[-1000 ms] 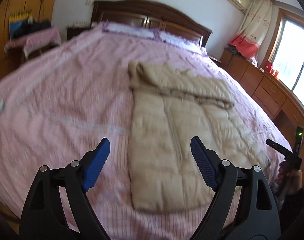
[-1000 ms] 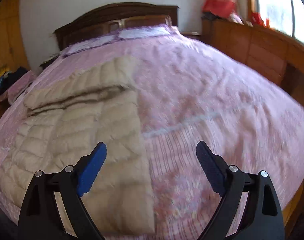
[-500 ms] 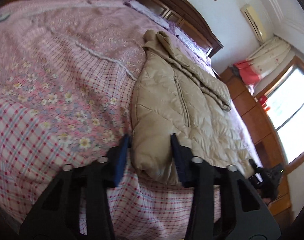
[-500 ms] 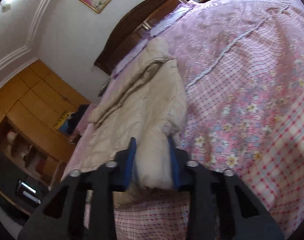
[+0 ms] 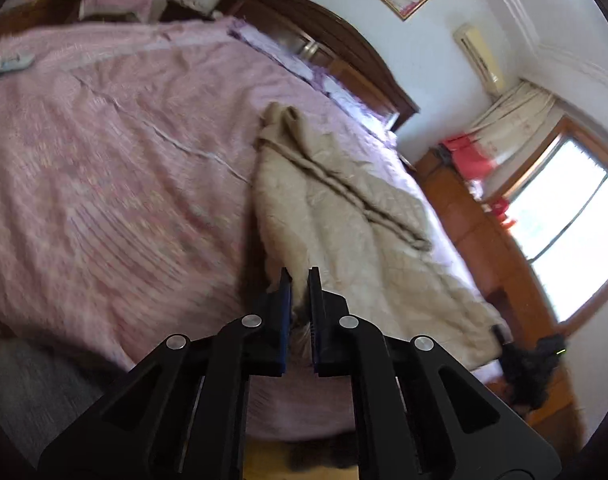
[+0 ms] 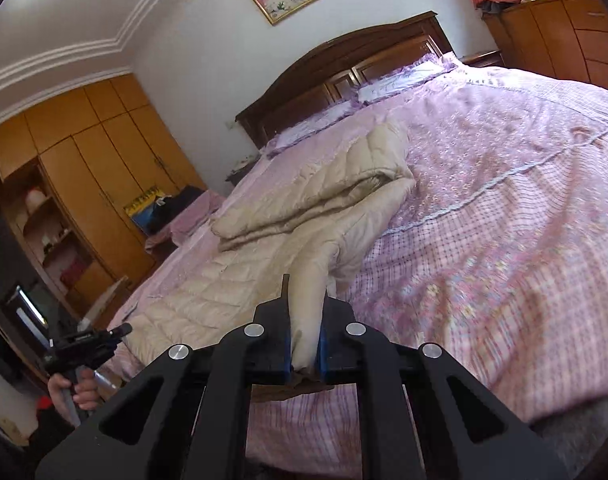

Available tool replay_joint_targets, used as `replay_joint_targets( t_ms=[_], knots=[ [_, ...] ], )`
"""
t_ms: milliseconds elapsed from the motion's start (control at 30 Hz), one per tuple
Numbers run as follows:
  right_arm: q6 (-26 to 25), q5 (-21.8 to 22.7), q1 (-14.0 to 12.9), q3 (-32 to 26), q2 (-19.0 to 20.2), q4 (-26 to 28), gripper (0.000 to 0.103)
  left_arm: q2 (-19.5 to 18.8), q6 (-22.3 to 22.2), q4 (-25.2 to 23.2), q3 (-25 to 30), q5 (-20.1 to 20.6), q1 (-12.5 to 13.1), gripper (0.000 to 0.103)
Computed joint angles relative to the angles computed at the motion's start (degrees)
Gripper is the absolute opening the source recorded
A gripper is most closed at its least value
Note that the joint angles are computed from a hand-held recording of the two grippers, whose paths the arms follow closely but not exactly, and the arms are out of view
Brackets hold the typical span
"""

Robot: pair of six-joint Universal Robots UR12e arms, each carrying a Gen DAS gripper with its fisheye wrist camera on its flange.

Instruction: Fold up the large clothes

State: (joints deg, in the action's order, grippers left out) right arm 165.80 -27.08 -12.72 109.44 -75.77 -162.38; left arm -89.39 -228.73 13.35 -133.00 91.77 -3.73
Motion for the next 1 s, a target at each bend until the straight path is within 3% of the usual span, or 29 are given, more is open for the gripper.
replay_joint_targets(
  t_ms=[100,233,300,367,467,567,733,867,933,1000],
  knots=[
    [-2.01,0.66,-1.02,1.19,-1.36,1.33,0.010,1.05,-0.35,2.11,0.17,1.14,-1.00,0.006],
    [-5.64,1.56,-2.65,2.84,-4.11,3.69,0.010,3.14,4.26,4.82,1.46,2.84,-2.94,0.006],
    [-7.46,3.22,-4.06,3.67,-5.96,6.68,0.010,4.78,8.65,1.28,3.19,7.26,-5.76,0.006],
    [-8.09,5.06,-5.66,4.74,-7.77,7.65,0.010,6.08,9.95,-2.13,4.29,10.36,-7.54,0.006],
    [-7.07,6.45,-7.86,5.86,-9.53,7.40,0.010,7.53,11.92,-3.54,4.71,13.32,-10.07,0.006],
    [-2.89,6.54,-8.57,5.32,-8.92,3.93,0.010,7.50,14.19,-2.15,4.84,15.00,-11.66,0.006],
    [8.76,5.95,-7.18,1.93,-4.93,-9.57,0.010,5.52,16.07,-3.74,7.63,19.62,-12.33,0.006],
    [18.36,1.12,-3.28,-3.20,-0.85,-19.76,0.010,3.01,17.23,-5.81,11.32,22.78,-10.97,0.005],
    [21.48,-3.15,-1.01,-6.03,0.80,-18.47,0.010,1.58,17.42,-6.49,13.10,22.53,-9.07,0.005],
    [20.91,-7.72,1.03,-8.62,1.76,-14.13,0.010,-0.10,17.51,-9.04,15.47,21.39,-6.53,0.005]
  ],
)
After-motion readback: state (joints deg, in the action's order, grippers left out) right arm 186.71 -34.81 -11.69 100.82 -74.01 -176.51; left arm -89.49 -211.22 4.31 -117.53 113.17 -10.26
